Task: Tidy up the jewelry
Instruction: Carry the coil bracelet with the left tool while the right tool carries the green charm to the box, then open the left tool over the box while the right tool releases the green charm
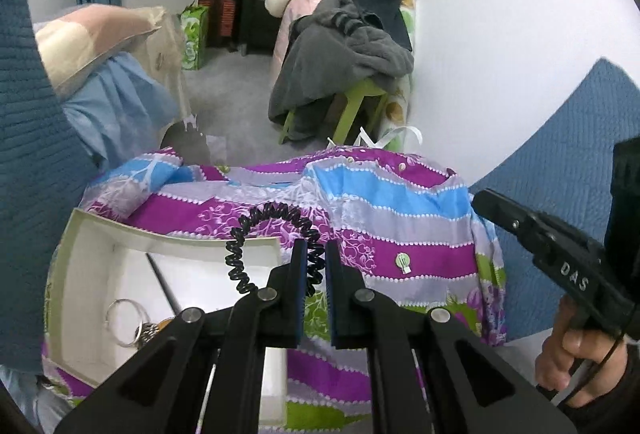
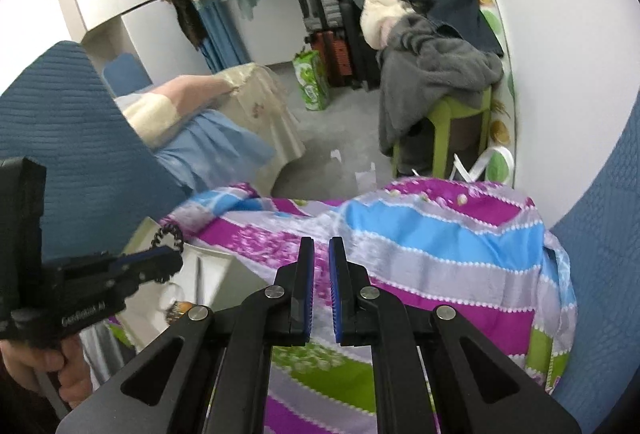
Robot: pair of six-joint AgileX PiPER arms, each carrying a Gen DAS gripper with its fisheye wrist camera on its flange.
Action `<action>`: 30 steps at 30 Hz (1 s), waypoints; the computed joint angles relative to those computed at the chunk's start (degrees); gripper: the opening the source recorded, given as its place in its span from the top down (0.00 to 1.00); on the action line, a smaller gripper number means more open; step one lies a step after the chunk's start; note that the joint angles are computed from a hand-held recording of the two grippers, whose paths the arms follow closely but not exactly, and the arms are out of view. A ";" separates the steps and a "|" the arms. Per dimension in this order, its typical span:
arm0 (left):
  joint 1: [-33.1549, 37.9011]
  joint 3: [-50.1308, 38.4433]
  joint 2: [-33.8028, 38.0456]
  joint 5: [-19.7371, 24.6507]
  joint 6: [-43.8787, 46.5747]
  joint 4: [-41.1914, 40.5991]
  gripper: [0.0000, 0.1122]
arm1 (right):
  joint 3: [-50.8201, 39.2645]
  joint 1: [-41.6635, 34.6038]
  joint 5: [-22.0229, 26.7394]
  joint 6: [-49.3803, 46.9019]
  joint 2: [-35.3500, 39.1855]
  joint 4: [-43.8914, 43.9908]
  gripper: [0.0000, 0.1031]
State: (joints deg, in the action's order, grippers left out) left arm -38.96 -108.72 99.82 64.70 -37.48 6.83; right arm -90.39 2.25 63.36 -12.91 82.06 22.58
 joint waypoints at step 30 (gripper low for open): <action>23.79 36.68 -13.78 -11.54 25.06 -17.12 0.94 | 2.70 29.49 -4.11 22.13 10.66 -10.84 0.95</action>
State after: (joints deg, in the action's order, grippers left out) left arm -15.17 -72.05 86.04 53.16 -12.42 -10.29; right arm -87.69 31.74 59.24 9.22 92.72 11.74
